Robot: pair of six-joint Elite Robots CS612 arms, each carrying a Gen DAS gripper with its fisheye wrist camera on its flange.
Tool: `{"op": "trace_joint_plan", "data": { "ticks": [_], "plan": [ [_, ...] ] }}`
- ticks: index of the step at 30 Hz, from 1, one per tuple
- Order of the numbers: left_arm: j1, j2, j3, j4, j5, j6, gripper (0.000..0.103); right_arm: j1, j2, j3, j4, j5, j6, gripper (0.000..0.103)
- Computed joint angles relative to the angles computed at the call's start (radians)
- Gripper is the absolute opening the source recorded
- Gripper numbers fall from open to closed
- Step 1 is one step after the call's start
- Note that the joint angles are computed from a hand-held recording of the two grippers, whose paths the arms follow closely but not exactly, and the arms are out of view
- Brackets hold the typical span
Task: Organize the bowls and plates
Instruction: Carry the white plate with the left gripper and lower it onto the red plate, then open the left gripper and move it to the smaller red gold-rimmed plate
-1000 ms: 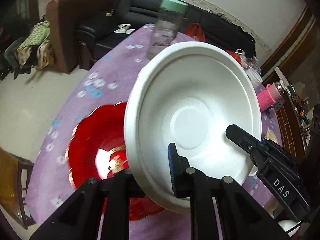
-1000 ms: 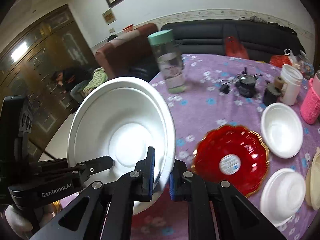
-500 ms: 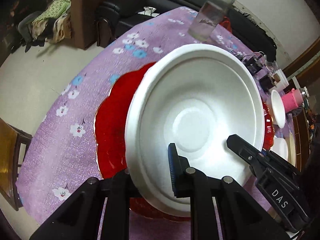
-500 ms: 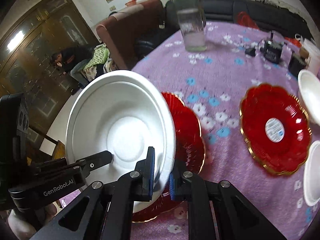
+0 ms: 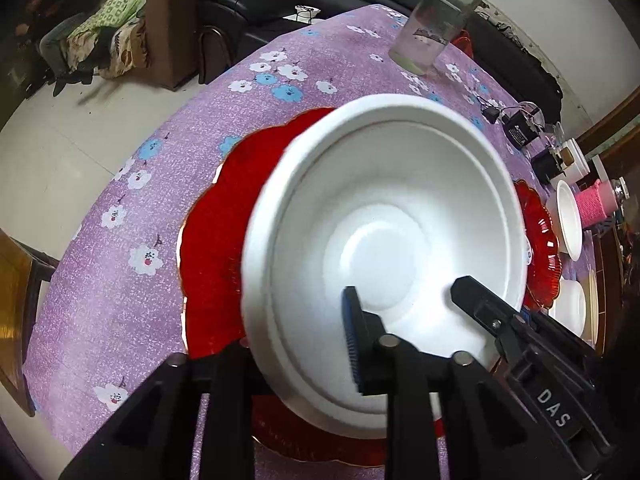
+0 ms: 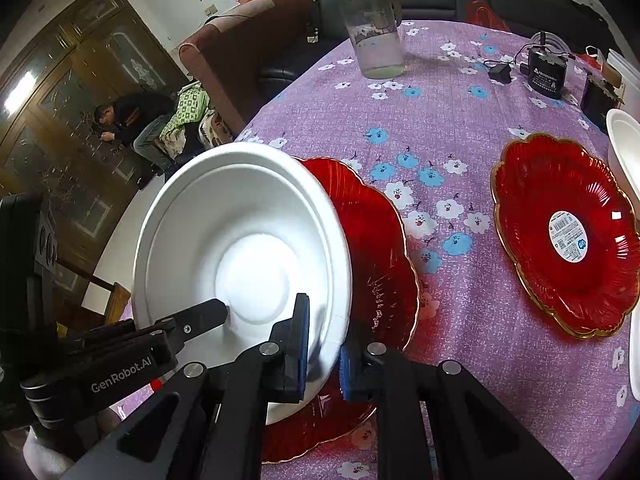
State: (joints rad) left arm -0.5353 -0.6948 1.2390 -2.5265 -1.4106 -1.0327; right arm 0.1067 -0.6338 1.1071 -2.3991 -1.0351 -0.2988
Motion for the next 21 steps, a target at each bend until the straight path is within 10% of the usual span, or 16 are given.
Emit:
{"op": "trace_joint_plan", "data": {
  "ticks": [4,21],
  "plan": [
    [-0.003,-0.010,0.018,-0.038,0.005,-0.007,0.062,0.000,-0.005,0.015,-0.022,-0.002,0.000,0.020],
    [-0.028,-0.090,0.157,-0.263,0.073,-0.087,0.072,-0.044,-0.059,0.105,-0.166,0.113,0.049,0.033]
  ]
}}
